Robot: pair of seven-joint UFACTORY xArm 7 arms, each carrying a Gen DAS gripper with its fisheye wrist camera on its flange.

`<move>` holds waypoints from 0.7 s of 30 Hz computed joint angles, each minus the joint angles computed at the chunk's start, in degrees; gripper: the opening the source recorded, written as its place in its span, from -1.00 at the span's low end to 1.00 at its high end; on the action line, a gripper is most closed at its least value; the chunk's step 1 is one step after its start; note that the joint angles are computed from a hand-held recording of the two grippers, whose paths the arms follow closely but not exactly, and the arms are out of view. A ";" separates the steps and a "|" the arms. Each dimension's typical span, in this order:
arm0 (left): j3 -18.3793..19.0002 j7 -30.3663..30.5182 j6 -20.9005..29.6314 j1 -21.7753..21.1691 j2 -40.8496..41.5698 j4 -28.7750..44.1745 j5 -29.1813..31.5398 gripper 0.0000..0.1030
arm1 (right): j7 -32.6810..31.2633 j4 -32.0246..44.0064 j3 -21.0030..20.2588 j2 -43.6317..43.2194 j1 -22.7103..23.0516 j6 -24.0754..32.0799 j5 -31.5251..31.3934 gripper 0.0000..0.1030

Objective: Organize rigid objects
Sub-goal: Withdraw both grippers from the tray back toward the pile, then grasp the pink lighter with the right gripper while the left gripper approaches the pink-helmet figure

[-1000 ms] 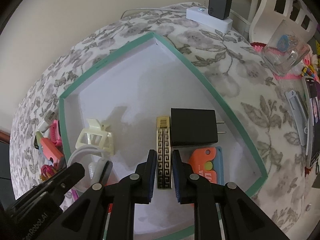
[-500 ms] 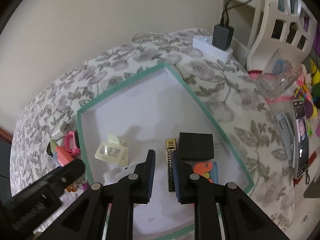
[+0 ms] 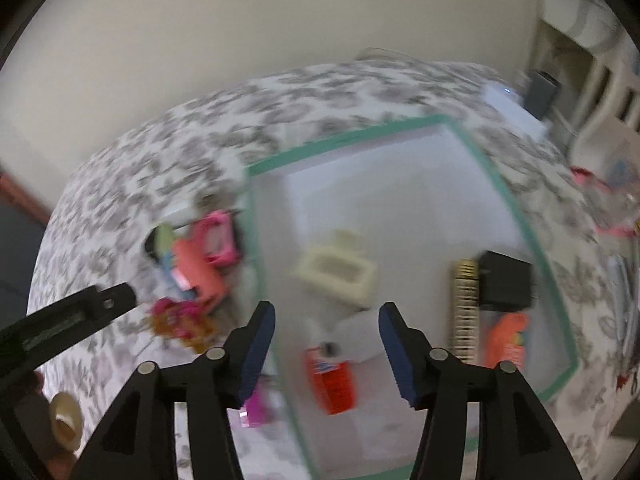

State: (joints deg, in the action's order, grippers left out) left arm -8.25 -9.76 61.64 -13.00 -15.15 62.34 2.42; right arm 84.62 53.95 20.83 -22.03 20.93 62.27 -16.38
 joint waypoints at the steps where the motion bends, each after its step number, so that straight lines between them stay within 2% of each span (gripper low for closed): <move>1: 0.12 -0.50 0.16 0.39 0.06 -0.08 0.62 0.76 | -1.29 1.46 0.40 1.91 0.24 -0.61 -0.67 0.22; 3: 0.52 -1.32 -0.05 1.06 -0.08 -0.62 1.18 0.82 | -2.49 2.95 0.48 3.97 0.89 -1.54 -1.22 0.22; 5: 1.01 -1.72 -0.10 1.53 -0.01 -0.78 0.80 0.96 | -3.83 4.08 0.20 6.00 1.78 -2.90 -1.19 0.24; 12: 2.02 -1.76 0.67 2.43 0.50 -0.87 -1.23 0.96 | -8.36 4.27 -2.17 9.94 4.61 -7.56 2.24 0.26; 15: 2.32 -1.82 1.04 2.70 0.75 -0.98 -2.19 0.96 | -9.25 2.62 -3.12 10.10 5.05 -10.01 5.21 0.27; 21: 2.42 -1.59 2.22 2.97 1.81 -1.10 -2.73 0.96 | -9.65 2.14 -3.39 10.70 5.25 -11.57 6.71 0.27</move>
State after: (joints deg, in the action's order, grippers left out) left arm -5.83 -11.36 63.86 -10.03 -13.34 61.24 -0.31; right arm 74.96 56.09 17.44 -11.32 26.18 50.70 -9.67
